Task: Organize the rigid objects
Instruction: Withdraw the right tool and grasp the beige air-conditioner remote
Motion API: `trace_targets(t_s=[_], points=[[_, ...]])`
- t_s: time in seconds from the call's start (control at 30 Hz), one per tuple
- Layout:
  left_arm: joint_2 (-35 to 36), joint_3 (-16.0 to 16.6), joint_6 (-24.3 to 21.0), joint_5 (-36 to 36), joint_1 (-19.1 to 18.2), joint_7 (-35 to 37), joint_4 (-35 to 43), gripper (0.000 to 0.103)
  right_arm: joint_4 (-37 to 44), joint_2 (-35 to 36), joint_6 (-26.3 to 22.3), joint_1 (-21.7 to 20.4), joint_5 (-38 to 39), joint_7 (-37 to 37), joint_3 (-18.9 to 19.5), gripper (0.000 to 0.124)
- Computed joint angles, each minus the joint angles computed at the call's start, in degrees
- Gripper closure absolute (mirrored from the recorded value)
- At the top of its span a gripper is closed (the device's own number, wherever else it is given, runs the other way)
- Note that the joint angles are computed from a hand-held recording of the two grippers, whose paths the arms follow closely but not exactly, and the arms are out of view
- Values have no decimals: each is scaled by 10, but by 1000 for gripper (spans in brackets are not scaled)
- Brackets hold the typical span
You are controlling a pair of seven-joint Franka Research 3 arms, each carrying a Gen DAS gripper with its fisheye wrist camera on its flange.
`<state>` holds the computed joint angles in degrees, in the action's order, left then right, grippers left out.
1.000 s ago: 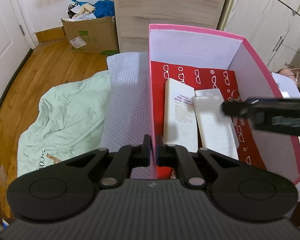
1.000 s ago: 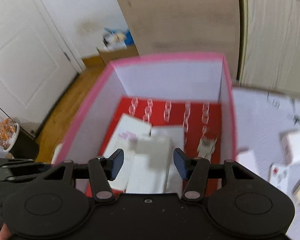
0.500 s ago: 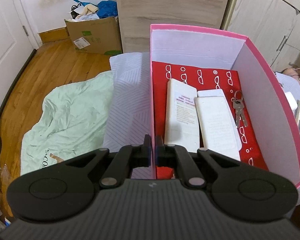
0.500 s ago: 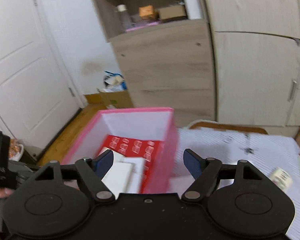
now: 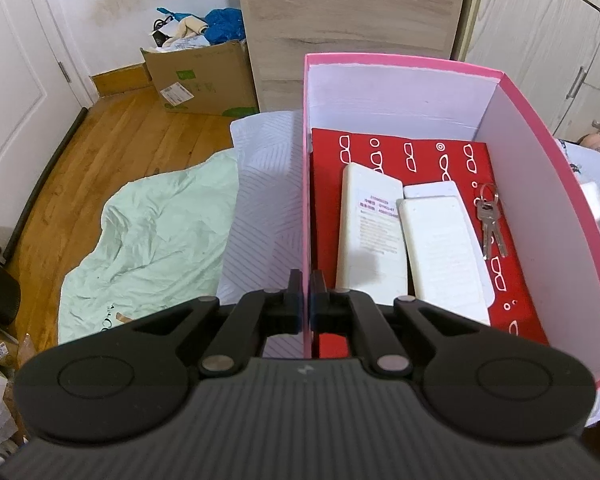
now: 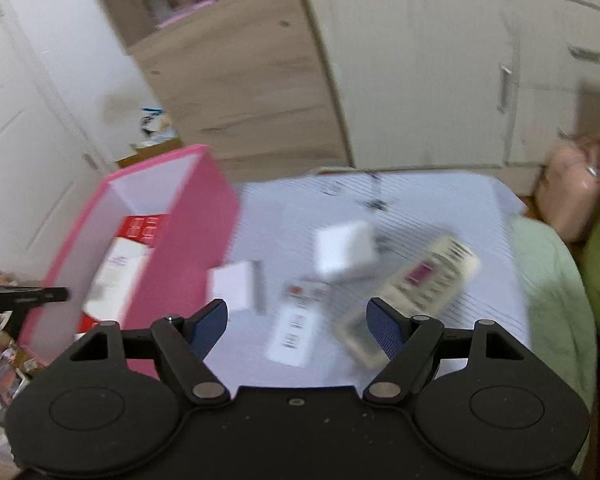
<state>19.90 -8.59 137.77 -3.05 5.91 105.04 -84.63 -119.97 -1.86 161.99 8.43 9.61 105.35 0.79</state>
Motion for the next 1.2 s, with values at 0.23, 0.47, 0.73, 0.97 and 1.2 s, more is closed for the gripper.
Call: trace_targets(t_s=[0.23,0.47,0.73,0.97,1.2], points=[[3,4,-2,15,-6,-18,5,100,-10,33,-10,-18,-1,79,-16,43],[6,1,2,15,-4,-21,9,100,26,88,15,0,-115,193,-43,44],[5,4,12,31,-10,-28,5,100,97,150,-32,62,-359,404,-116,41],[2,-1,15,16,-2,-9,-1,100,116,162,-41,39,-363,330,-91,47],[4,1,11,16,-3,-10,3,100,87,124,-60,-14,-152,107,-31,59]])
